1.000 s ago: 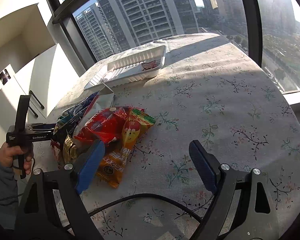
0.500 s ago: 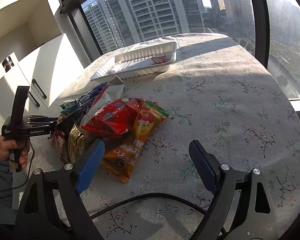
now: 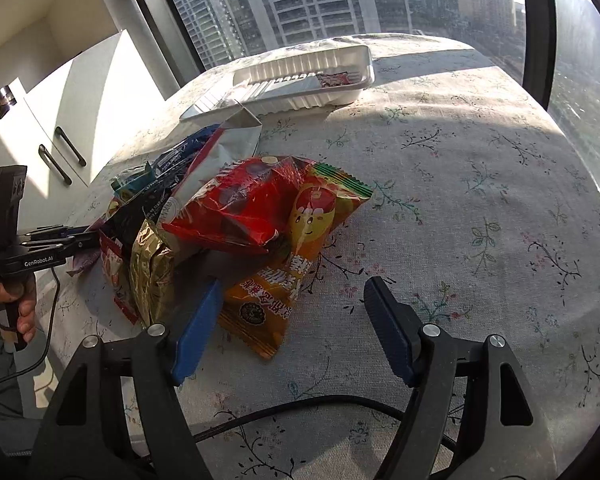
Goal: Organize snacks
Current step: 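Grasp the pink bar with the left tool while the right tool grasps the orange-yellow bar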
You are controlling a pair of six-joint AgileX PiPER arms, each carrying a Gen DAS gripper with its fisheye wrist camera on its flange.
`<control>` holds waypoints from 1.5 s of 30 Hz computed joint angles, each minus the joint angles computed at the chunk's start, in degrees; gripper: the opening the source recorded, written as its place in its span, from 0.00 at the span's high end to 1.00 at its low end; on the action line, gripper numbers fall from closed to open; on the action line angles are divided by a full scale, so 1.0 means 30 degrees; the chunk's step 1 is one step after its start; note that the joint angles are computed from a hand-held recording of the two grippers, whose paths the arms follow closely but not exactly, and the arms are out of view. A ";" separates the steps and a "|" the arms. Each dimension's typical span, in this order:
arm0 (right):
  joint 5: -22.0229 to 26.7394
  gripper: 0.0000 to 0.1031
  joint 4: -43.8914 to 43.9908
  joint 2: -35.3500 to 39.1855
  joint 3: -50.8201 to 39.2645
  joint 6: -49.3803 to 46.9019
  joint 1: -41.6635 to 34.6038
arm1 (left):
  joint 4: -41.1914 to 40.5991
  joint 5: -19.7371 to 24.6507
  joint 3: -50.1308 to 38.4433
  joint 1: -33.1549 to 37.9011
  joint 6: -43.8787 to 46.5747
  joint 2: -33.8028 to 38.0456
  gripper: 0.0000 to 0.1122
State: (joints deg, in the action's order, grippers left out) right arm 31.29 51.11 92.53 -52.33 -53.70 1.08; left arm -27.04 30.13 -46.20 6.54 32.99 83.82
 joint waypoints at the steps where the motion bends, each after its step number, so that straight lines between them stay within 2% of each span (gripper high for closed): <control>1: -0.0001 0.33 -0.0508 0.0173 -0.0217 0.0543 0.0172 | -0.0071 -0.0004 0.0047 0.0005 0.0035 -0.0058 0.77; 7: 0.0233 0.33 -0.1784 0.0574 -0.1364 0.2277 0.0878 | -0.0907 0.0142 0.0480 0.0089 0.0904 -0.0464 0.78; 10: 0.0110 0.33 -0.3912 0.1210 -0.2189 0.4404 0.1400 | -0.1324 0.0185 0.0592 0.0118 0.1354 -0.0512 0.78; 15: -0.0662 0.42 -0.7360 0.1718 -0.2985 0.7430 0.2330 | -0.1465 0.0057 0.0744 0.0163 0.1454 -0.0590 0.78; 18: -0.0920 0.52 -0.9083 0.1776 -0.3133 0.8577 0.2616 | -0.1433 -0.0047 0.0800 0.0109 0.1375 -0.0610 0.78; 20: -0.0946 0.55 -0.9738 0.1716 -0.3119 0.8852 0.2611 | -0.1362 -0.0072 0.0825 0.0086 0.1347 -0.0642 0.78; 28: -0.0850 0.55 -1.1234 0.1202 -0.3281 0.9671 0.2654 | -0.0695 -0.0304 0.0995 -0.0188 0.0663 -0.0833 0.78; 33: -0.0199 0.54 -1.3439 0.2428 -0.4639 1.1452 0.3166 | 0.0999 -0.0451 0.0954 -0.0944 -0.0989 -0.0949 0.76; 38: -0.0364 0.56 -1.3128 0.2264 -0.4358 1.0785 0.3149 | 0.2657 -0.0520 0.0724 -0.1615 -0.2614 -0.0809 0.73; 41: -0.0177 0.68 -1.2729 0.2111 -0.4252 1.0066 0.3128 | 0.3525 -0.0506 0.0601 -0.1919 -0.3443 -0.0731 0.73; 45: -0.0085 0.73 -1.2046 0.1922 -0.4046 0.9315 0.2840 | 0.4243 -0.0587 0.0789 -0.2148 -0.3920 -0.0929 0.73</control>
State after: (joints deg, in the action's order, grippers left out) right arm 31.04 14.97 98.30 -64.47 -25.75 9.60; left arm -14.31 28.37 -43.83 0.09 21.23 81.03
